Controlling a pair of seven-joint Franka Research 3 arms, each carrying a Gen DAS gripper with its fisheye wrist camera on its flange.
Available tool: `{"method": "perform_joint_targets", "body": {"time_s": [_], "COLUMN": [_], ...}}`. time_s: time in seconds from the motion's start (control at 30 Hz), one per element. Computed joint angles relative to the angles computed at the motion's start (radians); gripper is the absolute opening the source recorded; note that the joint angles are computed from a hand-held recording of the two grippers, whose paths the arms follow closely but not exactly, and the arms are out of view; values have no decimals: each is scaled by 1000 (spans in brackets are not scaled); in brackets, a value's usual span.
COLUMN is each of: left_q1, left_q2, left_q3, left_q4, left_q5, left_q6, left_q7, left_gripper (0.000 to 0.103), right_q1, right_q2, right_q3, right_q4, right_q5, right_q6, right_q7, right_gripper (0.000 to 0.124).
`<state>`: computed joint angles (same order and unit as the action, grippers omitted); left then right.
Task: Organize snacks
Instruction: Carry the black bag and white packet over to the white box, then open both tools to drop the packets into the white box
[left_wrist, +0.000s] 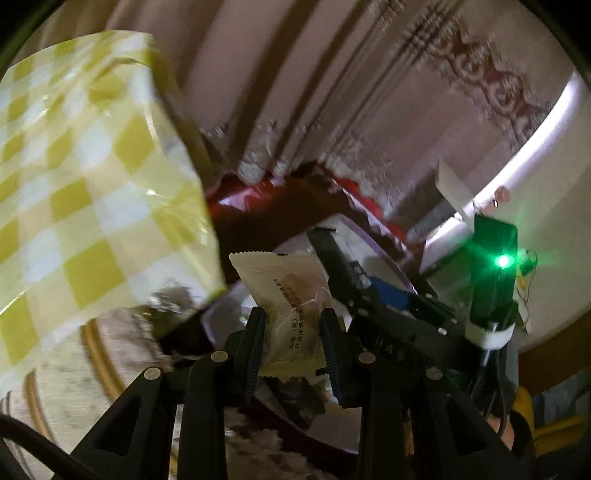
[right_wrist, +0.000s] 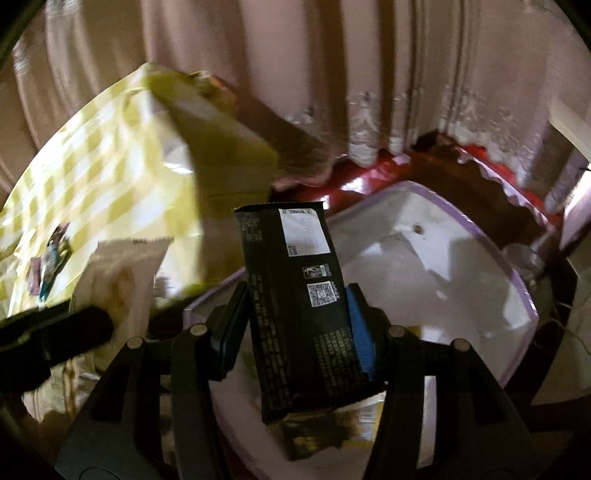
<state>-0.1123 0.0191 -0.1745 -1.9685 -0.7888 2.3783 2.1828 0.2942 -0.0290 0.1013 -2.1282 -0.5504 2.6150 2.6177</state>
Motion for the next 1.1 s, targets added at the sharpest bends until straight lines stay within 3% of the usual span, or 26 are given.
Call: {"method": "perform_joint_targets", "body": {"time_s": [0.13, 0.17, 0.4, 0.8, 1.1], "left_q1": [-10, -9, 1, 21, 45], "left_q2": [31, 38, 59, 37, 1], "left_q3": [-14, -16, -30, -16, 16], "left_q4": [35, 41, 69, 50, 6], "left_q5": [29, 30, 36, 2, -15], "left_q6": [-35, -45, -104, -79, -11], "left_q7": [-3, -1, -6, -18, -34], "left_gripper": [34, 39, 48, 50, 51], "right_q1": [-18, -25, -50, -41, -24], "right_q2": [-29, -32, -49, -40, -29], "right_q3": [-7, -7, 2, 14, 18], "right_q4": [-28, -32, -43, -27, -4], "right_q5": [-9, -11, -33, -9, 4], "right_q6": [-16, -16, -25, -23, -9], "right_q7": [29, 32, 65, 41, 21], "right_gripper": [56, 55, 58, 65, 69]}}
